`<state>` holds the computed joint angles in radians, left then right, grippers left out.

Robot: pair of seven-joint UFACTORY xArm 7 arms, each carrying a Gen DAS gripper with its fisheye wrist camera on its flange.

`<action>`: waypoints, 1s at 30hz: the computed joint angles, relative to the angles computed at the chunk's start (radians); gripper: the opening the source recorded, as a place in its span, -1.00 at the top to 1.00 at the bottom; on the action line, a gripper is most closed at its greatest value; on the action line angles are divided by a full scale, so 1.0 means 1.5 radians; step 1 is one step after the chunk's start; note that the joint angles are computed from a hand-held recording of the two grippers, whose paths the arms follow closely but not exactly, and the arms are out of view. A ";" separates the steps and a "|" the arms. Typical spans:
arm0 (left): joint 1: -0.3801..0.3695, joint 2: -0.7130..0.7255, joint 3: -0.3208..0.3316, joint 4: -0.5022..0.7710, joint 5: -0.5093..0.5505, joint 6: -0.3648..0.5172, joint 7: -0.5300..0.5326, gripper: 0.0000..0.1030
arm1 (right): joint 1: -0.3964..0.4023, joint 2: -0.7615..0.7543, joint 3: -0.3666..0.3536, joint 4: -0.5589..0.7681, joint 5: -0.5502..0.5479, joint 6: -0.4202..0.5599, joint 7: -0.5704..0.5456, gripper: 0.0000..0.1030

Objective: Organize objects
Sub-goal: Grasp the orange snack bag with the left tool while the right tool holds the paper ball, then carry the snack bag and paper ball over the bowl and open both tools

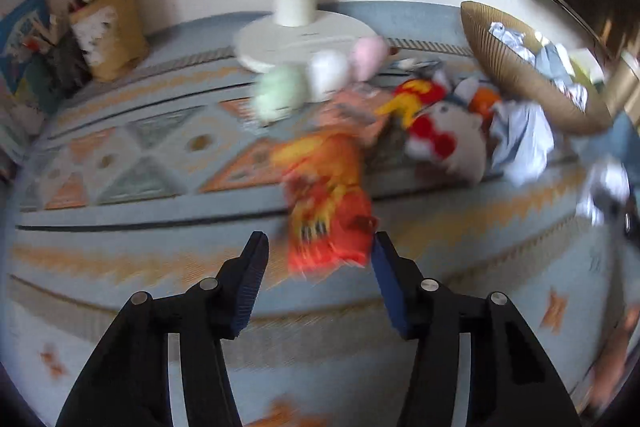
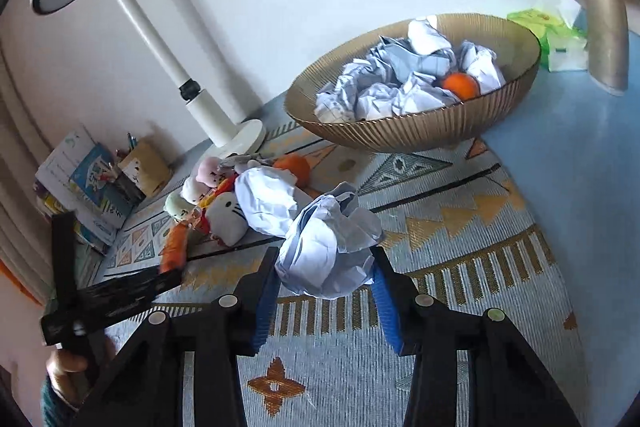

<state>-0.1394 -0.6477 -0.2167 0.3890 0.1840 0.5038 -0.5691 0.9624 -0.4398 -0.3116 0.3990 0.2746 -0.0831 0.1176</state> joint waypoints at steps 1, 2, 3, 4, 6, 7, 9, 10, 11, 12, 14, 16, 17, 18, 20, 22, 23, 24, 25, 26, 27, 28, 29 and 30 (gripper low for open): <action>-0.017 -0.025 0.024 -0.011 -0.007 0.019 0.033 0.02 | -0.013 0.000 0.016 -0.001 -0.004 -0.001 0.002 0.17; -0.035 -0.057 0.051 -0.021 -0.017 0.048 0.074 0.02 | -0.027 0.002 0.036 -0.002 -0.009 -0.004 0.005 0.17; -0.043 -0.082 0.067 -0.027 -0.027 0.072 0.104 0.01 | -0.032 0.003 0.046 -0.003 -0.015 -0.008 0.005 0.17; -0.044 -0.102 0.072 -0.031 -0.035 0.086 0.120 -0.01 | -0.042 0.003 0.059 -0.003 -0.023 -0.010 0.006 0.17; -0.037 -0.120 0.071 -0.037 -0.053 0.072 0.124 -0.12 | -0.077 0.009 0.097 -0.001 -0.037 -0.005 0.017 0.17; -0.043 -0.108 0.080 -0.036 -0.069 0.051 0.132 -0.12 | -0.092 0.013 0.114 0.001 -0.042 -0.002 0.022 0.17; -0.051 -0.074 0.082 -0.027 -0.097 0.005 0.137 -0.25 | -0.104 0.012 0.126 0.000 -0.050 0.000 0.026 0.17; -0.030 -0.039 0.055 -0.016 -0.094 -0.031 0.112 -0.43 | -0.095 0.011 0.117 -0.001 -0.052 0.000 0.024 0.17; -0.005 -0.007 0.028 -0.004 -0.081 -0.054 0.085 -0.43 | -0.075 0.010 0.096 -0.001 -0.052 0.002 0.016 0.17; 0.013 0.021 0.010 0.009 -0.069 -0.069 0.066 -0.43 | -0.051 0.010 0.072 0.001 -0.050 0.005 0.007 0.17; 0.008 0.090 0.022 0.036 -0.072 -0.097 0.064 -0.36 | 0.035 0.008 -0.012 0.012 -0.038 0.027 -0.035 0.17; 0.045 0.126 -0.011 0.056 -0.033 -0.094 0.023 0.28 | 0.107 0.005 -0.077 0.025 -0.015 0.054 -0.088 0.17; 0.057 0.123 -0.023 0.053 -0.011 -0.103 0.002 0.33 | 0.104 0.008 -0.069 0.027 -0.013 0.059 -0.097 0.17; 0.044 0.113 -0.012 0.044 -0.015 -0.112 -0.002 0.42 | 0.089 0.011 -0.049 0.027 -0.013 0.061 -0.100 0.14; 0.033 0.081 -0.007 0.024 -0.016 -0.117 -0.015 0.47 | 0.069 0.013 -0.018 0.027 -0.013 0.064 -0.114 -0.20; 0.017 0.029 0.001 -0.011 -0.027 -0.125 -0.028 0.47 | 0.082 0.000 -0.020 0.020 -0.005 0.053 -0.150 -0.34; 0.000 -0.007 0.020 -0.044 -0.043 -0.152 -0.027 0.47 | 0.091 -0.011 -0.023 0.010 0.002 0.032 -0.166 -0.42; -0.010 -0.030 0.030 -0.066 -0.053 -0.174 -0.024 0.47 | 0.080 -0.014 -0.009 0.003 0.008 0.021 -0.167 -0.50; -0.020 -0.079 0.038 -0.108 -0.065 -0.208 -0.027 0.47 | 0.070 -0.015 0.001 0.000 0.011 0.015 -0.163 -0.65; -0.019 -0.107 0.035 -0.129 -0.072 -0.220 -0.033 0.47 | 0.086 -0.020 -0.017 -0.001 0.015 0.012 -0.168 -0.69; -0.014 -0.130 0.031 -0.147 -0.080 -0.230 -0.043 0.47 | 0.119 -0.029 -0.053 -0.002 0.021 0.011 -0.176 -0.69; -0.011 -0.149 0.030 -0.165 -0.088 -0.241 -0.053 0.47 | 0.142 -0.035 -0.081 0.000 0.028 0.012 -0.180 -0.69; -0.006 -0.153 0.026 -0.176 -0.092 -0.258 -0.059 0.47 | 0.170 -0.042 -0.117 0.001 0.039 0.014 -0.184 -0.69; 0.009 -0.165 0.006 -0.186 -0.094 -0.261 -0.075 0.47 | 0.197 -0.051 -0.153 0.004 0.052 0.017 -0.189 -0.69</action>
<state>-0.1257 -0.8950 -0.2078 0.1103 0.0432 0.1125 -0.6823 1.2578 -0.5167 -0.5404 0.4052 0.3520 -0.0575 -0.1657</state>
